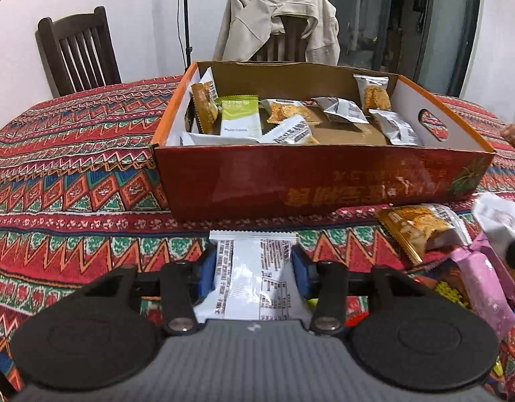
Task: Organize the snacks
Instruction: 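Grasp a white packet with the left tool while the right grasps another white packet, then carry both white packets to the orange box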
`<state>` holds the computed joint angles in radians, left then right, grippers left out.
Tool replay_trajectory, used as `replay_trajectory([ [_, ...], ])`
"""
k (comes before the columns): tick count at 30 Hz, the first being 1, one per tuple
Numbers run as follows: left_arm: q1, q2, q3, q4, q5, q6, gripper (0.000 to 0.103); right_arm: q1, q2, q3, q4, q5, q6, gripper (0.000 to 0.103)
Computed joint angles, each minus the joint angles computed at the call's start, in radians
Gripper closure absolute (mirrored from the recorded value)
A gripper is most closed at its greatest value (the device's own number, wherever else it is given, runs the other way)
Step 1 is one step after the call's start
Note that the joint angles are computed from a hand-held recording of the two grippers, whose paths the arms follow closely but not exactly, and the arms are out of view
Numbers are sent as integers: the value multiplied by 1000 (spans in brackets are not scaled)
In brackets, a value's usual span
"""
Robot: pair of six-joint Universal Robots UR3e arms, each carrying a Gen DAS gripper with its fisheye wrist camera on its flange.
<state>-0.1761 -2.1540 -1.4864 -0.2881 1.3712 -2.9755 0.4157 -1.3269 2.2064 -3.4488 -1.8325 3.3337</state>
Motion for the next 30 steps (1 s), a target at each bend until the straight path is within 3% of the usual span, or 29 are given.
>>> replay_trajectory([
  [6, 16, 199, -273, 185, 2, -59, 60, 34, -90, 198, -120, -20, 56, 61],
  [11, 93, 528, -633, 285, -96, -140, 60, 142, -148, 333, -189, -115, 143, 61],
  [15, 164, 835, -879, 178, -187, -119, 59, 294, -156, 409, -182, -239, 281, 61],
  [19, 192, 1051, -993, 47, -218, -68, 59, 403, -130, 441, -175, -309, 406, 61],
  [26, 261, 1213, -1047, -47, -296, -20, 59, 568, -111, 384, -89, -454, 512, 61],
  [30, 279, 1226, -1056, -53, -320, -4, 59, 587, -127, 365, -51, -476, 523, 61],
])
